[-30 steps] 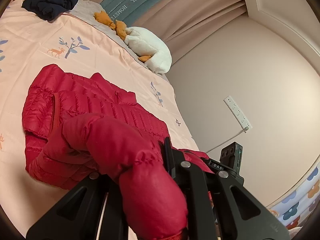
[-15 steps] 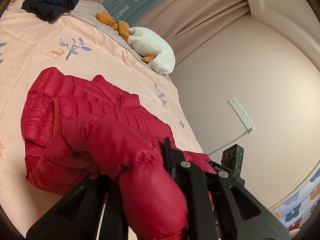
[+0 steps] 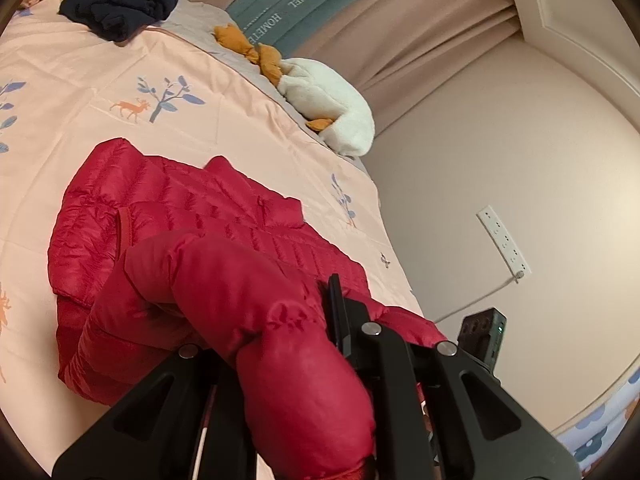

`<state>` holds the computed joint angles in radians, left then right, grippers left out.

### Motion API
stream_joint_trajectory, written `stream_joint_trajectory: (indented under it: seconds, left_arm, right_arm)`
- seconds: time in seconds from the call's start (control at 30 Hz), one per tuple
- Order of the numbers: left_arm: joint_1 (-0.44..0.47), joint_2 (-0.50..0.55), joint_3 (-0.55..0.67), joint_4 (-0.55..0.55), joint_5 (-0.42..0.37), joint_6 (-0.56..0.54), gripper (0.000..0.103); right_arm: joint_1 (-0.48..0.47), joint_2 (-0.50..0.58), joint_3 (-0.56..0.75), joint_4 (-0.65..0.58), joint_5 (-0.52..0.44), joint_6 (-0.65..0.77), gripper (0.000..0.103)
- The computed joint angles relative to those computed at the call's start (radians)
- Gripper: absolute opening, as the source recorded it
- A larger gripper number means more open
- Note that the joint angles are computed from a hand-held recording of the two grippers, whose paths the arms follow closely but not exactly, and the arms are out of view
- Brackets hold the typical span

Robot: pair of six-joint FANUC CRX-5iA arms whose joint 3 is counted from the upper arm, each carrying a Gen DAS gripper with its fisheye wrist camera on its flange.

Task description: Fold large clothes

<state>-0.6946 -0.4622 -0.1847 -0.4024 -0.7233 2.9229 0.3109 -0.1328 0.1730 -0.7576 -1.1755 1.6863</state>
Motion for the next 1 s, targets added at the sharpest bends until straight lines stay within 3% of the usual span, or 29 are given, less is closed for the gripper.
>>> stream_joint_trajectory:
  seconds: [0.53,0.8,1.0]
  left_arm:
    - [-0.017,0.057,0.093,-0.079,-0.146,0.079,0.012]
    - [-0.015,0.070,0.140,-0.117,-0.201,0.092,0.012]
    - [0.001,0.100,0.192,-0.129,-0.246,0.055,0.012]
  right_arm:
    - [-0.130,0.055,0.062,-0.244,-0.054,0.147,0.014]
    - [-0.137,0.079,0.115,-0.282,-0.048,0.175,0.014]
    - [-0.106,0.102,0.159,-0.242,-0.013,0.170,0.014]
